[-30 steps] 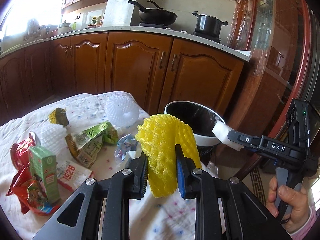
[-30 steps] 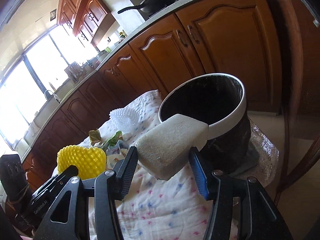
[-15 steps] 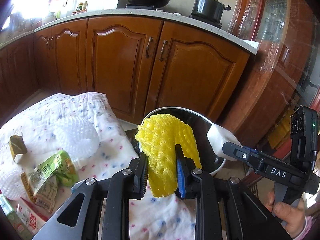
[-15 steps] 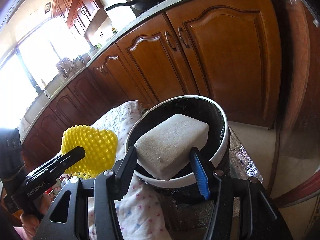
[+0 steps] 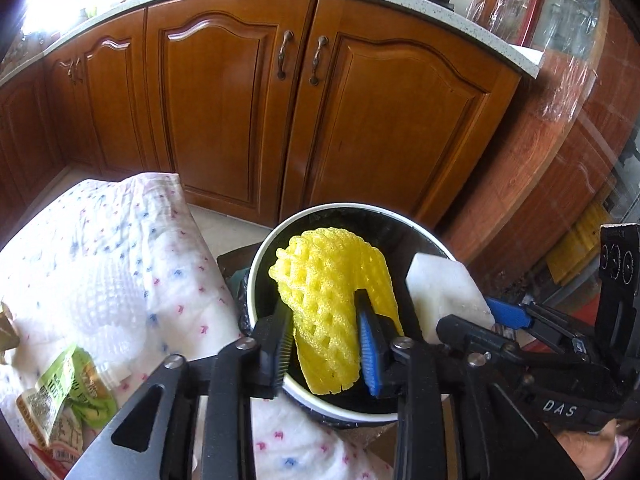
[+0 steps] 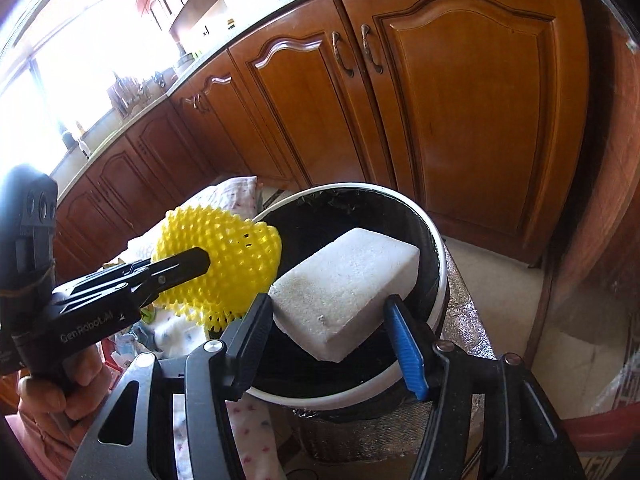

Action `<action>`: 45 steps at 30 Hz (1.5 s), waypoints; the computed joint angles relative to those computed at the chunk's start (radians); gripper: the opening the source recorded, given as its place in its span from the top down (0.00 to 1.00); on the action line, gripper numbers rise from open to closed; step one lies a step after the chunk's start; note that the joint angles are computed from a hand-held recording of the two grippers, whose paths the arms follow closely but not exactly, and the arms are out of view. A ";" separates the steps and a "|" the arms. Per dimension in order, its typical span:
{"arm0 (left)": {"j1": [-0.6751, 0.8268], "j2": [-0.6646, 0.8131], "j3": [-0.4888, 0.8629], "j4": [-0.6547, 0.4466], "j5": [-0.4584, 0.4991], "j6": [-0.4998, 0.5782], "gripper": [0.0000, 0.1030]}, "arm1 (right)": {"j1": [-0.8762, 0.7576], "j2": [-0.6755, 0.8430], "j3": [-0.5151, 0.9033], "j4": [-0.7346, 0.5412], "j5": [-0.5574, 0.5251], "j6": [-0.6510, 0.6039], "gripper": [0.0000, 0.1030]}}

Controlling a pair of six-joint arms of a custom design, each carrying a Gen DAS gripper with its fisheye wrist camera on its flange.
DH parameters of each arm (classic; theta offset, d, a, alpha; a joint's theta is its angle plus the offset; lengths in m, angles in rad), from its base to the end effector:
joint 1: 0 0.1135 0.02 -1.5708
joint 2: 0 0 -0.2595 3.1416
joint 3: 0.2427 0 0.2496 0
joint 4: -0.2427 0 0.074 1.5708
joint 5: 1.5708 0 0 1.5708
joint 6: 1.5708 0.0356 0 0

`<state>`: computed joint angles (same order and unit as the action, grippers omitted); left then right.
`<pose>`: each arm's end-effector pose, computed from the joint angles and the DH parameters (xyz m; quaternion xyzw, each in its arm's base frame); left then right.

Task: Collect trash
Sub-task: 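Open both tools to drop the foam items into the bin, then move both tools back over the table toward the remaining trash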

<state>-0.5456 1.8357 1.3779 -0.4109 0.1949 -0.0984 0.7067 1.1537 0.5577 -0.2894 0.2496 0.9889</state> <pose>0.3402 -0.2146 0.2275 0.2399 0.9039 -0.1950 0.2957 0.1713 0.1347 0.1804 0.1728 0.9194 0.1724 0.3085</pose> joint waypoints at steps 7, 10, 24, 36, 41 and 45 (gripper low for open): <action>-0.014 -0.015 -0.032 0.028 -0.017 -0.013 0.37 | -0.014 0.001 -0.014 0.005 -0.016 -0.004 0.20; -0.007 -0.068 -0.100 0.063 -0.014 -0.025 0.37 | -0.001 -0.035 -0.032 -0.003 -0.002 0.018 0.20; 0.111 -0.636 -0.650 0.117 0.002 -0.036 0.35 | 0.391 -0.049 -0.017 -0.001 0.344 0.355 0.17; 0.501 -1.070 -0.809 -0.220 0.221 0.154 0.35 | 0.576 0.207 0.096 0.139 0.413 0.514 0.17; 0.795 -1.125 -0.782 -0.386 0.385 0.359 0.35 | 0.607 0.297 0.169 0.155 0.405 0.515 0.17; 1.086 -1.147 -0.760 -0.542 0.524 0.581 0.34 | 0.618 0.363 0.235 0.167 0.397 0.487 0.17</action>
<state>0.5399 0.6887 0.6181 -0.9530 0.7188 0.4824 1.3247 1.5168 0.7927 -0.1227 0.6470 1.4756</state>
